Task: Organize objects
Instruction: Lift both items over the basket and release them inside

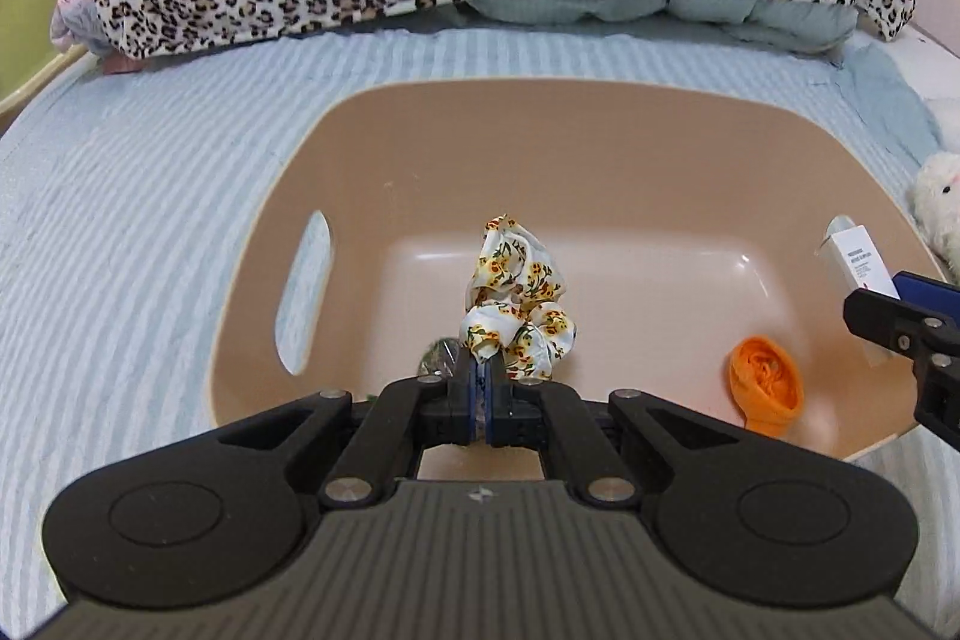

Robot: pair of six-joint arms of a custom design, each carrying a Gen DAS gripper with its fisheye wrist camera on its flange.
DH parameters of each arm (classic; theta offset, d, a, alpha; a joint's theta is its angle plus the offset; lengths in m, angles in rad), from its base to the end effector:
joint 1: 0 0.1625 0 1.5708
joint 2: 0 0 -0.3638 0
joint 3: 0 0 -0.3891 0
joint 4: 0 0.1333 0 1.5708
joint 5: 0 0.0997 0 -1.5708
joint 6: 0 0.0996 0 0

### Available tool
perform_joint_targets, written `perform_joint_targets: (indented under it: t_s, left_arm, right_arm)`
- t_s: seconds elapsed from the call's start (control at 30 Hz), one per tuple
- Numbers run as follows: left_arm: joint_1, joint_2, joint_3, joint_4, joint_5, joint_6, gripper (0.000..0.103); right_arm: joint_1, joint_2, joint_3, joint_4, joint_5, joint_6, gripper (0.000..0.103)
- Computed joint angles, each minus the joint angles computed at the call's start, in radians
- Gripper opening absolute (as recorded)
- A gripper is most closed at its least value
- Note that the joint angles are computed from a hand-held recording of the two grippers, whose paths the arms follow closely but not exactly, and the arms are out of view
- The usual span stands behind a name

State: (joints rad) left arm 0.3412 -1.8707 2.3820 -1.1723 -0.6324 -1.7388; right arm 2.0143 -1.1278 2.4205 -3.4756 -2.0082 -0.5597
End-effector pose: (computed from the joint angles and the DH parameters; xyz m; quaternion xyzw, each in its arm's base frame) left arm -0.1609 -0.2838 0.2048 -0.0095 0.8254 -0.3708 0.4256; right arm 0.2523 -0.3188 0.1005 0.3902 -0.8476 0.2816 0.2236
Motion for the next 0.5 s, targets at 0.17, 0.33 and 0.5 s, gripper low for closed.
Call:
perform_joint_targets:
  t_s: [0.17,0.33,0.5]
  left_arm:
    - [-0.050,0.007,-0.019,0.061,-0.009,-0.037,0.025]
    - [-0.154,0.023,-0.053,0.219,-0.019,-0.180,0.084]
    - [-0.252,0.020,-0.065,0.308,-0.075,-0.222,0.093]
  right_arm:
    - [-0.003,0.006,0.006,-0.008,0.000,-0.003,0.040]
    - [-0.008,-0.072,0.026,0.027,0.058,0.022,0.066]
    - [0.020,-0.138,0.054,0.033,0.062,0.011,0.084]
